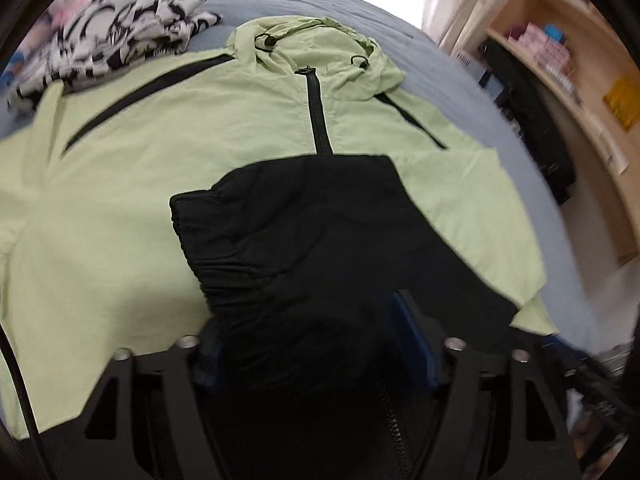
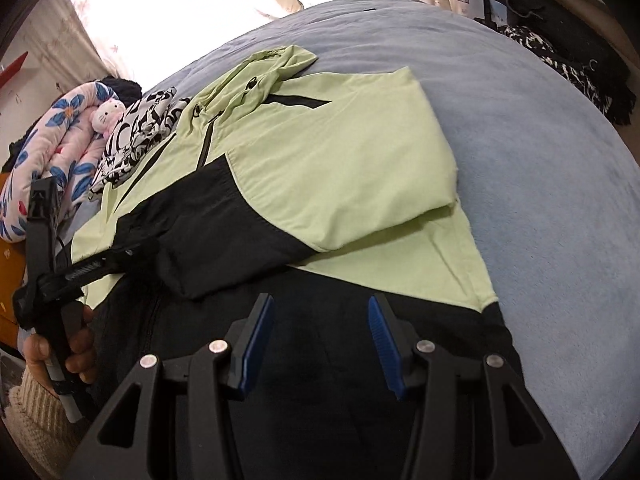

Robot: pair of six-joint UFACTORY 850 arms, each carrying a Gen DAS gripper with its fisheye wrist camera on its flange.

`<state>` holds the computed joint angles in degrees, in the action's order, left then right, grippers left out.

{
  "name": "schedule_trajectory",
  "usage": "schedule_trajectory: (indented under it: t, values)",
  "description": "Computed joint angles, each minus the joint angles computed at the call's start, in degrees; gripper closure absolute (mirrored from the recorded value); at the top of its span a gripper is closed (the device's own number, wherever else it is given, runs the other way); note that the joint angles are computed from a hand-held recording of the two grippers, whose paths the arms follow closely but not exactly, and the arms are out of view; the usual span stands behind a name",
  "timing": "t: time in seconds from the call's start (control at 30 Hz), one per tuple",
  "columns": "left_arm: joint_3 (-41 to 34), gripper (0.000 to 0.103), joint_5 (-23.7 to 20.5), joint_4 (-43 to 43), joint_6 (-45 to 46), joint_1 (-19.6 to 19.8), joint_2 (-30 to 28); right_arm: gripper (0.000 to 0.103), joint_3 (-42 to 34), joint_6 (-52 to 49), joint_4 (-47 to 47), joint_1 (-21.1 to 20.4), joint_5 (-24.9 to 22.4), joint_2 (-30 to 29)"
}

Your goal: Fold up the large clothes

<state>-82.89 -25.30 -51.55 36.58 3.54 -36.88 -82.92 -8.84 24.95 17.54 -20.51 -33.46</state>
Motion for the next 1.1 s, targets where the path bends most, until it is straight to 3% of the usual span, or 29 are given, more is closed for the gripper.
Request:
schedule_trajectory:
  t: [0.07, 0.23, 0.27, 0.3, 0.33, 0.4, 0.5, 0.63, 0.77, 0.83, 0.87, 0.9, 1.0, 1.1]
  values:
    - [-0.94, 0.030, -4.19, -7.50, 5.56, 1.45, -1.12, 0.054, -0.75, 3.49, -3.59, 0.58, -0.22, -0.47]
    - [-5.49, 0.032, -8.77, -6.78, 1.54, 2.68, -5.00, 0.054, -3.16, 8.85, -9.07, 0.50, -1.19, -1.50]
    - [-6.12, 0.042, -9.20, -6.58, 1.09, 2.84, -5.61, 0.054, -3.69, 9.94, -10.12, 0.24, -1.20, -1.69]
    - [-6.51, 0.075, -8.64, -5.79, 0.55, 2.79, -5.96, 0.054, -4.43, 12.07, -12.30, -0.10, -1.23, -2.04]
    - [-7.63, 0.092, -8.64, -2.59, -1.85, 2.64, -6.71, 0.054, -5.27, 14.75, -14.98, -0.45, -1.32, -2.50]
    - [-9.45, 0.095, -9.42, 0.26, -4.45, 2.65, -7.90, 0.054, -7.69, 21.01, -21.08, -1.36, -1.90, -4.07]
    - [-11.00, 0.096, -6.31, 4.64, -5.55, 1.59, -7.79, 0.054, -13.19, 28.14, -27.49, -2.94, -4.15, -7.89]
    - [-14.78, 0.097, -4.60, 6.30, -4.60, 0.62, -8.34, 0.054, -24.07, 17.87, -15.91, -5.62, -8.70, -15.45]
    - [-20.59, 0.097, -2.33, 12.57, -9.43, -0.22, -10.50, 0.053, -40.16, 18.05, -16.57, -6.20, -17.41, -26.36]
    - [-24.29, 0.097, -2.38, 15.64, -12.85, -0.18, -12.28, 0.054, -47.12, 15.09, -11.70, -6.91, -21.02, -31.06]
    - [-25.29, 0.097, -2.14, 16.59, -13.89, -0.18, -12.82, 0.067, -47.71, 14.38, -10.92, -6.93, -20.19, -31.41]
    - [-25.94, 0.097, -1.69, 16.73, -14.17, -0.06, -13.21, 0.092, -48.16, 14.91, -12.36, -6.66, -19.02, -31.50]
    - [-28.24, 0.097, -1.40, 20.54, -17.93, 0.28, -15.53, 0.094, -49.75, 22.57, -22.81, -5.53, -18.25, -32.39]
    - [-33.08, 0.093, -6.74, 28.11, -25.36, 0.53, -20.50, 0.093, -54.03, 20.86, -22.88, -5.59, -22.10, -35.20]
